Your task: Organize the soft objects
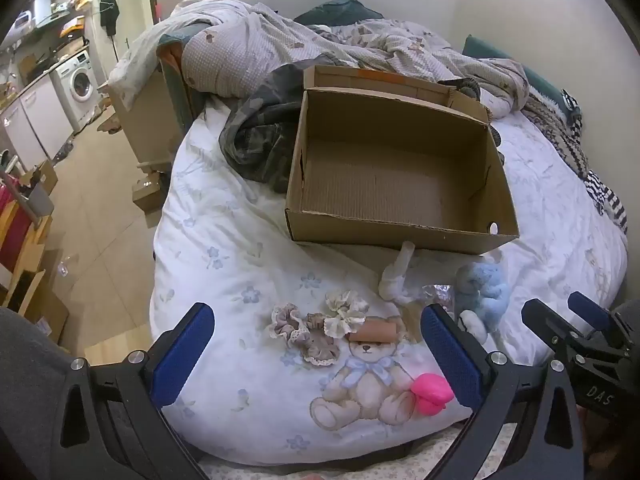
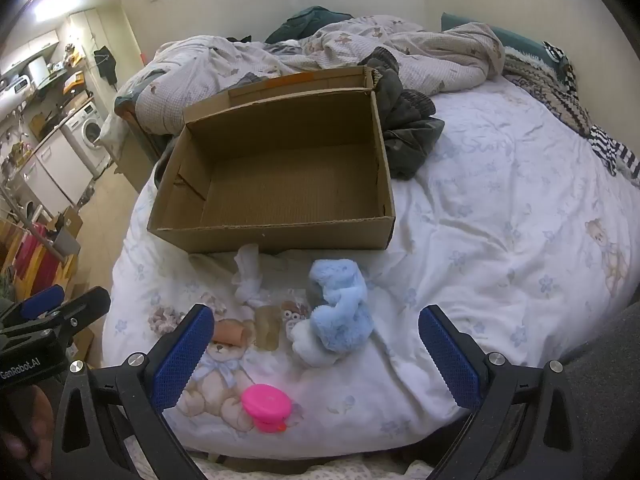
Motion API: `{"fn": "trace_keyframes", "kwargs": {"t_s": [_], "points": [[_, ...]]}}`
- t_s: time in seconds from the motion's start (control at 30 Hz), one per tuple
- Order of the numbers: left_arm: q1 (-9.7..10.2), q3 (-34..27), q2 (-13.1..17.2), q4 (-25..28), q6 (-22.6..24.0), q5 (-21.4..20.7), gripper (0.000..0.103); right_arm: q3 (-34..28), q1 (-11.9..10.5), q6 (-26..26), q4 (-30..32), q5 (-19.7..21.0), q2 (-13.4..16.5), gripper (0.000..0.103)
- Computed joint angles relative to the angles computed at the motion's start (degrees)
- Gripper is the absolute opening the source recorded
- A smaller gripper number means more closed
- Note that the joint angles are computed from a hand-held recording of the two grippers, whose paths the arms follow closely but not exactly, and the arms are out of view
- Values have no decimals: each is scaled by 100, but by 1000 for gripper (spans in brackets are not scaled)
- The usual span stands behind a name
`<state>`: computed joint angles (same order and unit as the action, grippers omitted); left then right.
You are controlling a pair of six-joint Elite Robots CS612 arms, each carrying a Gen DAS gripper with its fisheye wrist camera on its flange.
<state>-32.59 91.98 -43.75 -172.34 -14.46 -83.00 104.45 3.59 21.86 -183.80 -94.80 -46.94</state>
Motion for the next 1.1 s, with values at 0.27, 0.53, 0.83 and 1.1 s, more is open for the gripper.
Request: {"fn": "trace_keyframes", "kwargs": {"t_s": [0.27,0.53,0.83,1.1], "points": [[-1,-8,-5,51,8,-1,103,-10,8,3,39,-17,1,103],[3,-13,-5,68,-7,-24,103,-32,13,-4,62,-32,12,103],[-3,-29,9,95,-56,-28,103,-15,7,11,61,-47,-25,103],[10,-28,4,111,-48,-49,103,-26,4,11,40,-41,16,103]]}}
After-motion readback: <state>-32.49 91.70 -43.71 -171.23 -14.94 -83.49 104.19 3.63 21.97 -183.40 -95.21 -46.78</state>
